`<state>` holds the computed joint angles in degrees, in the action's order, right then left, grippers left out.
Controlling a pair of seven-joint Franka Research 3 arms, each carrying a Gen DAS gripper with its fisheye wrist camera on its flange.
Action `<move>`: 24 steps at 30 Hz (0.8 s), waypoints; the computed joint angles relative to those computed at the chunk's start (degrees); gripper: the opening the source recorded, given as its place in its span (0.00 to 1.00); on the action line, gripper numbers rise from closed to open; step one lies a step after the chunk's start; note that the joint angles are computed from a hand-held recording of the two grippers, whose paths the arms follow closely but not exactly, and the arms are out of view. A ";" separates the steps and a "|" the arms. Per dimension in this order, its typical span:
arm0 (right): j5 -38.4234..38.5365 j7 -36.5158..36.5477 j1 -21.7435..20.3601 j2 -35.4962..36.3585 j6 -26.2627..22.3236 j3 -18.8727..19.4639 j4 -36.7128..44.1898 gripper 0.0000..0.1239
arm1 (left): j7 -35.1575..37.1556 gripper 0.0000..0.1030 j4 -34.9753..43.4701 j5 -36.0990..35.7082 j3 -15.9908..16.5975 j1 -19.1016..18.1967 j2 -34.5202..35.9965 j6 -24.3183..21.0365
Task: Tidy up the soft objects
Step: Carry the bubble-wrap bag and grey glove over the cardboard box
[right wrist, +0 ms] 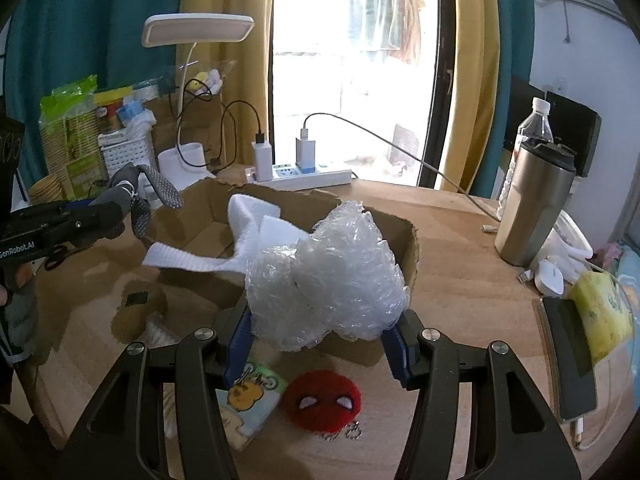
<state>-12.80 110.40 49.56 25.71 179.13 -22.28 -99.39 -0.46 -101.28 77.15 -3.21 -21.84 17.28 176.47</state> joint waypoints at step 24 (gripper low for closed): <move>4.87 -4.69 -7.36 5.87 -3.22 5.84 8.89 0.48 | 8.13 0.30 9.41 -8.48 0.50 0.61 9.49 1.93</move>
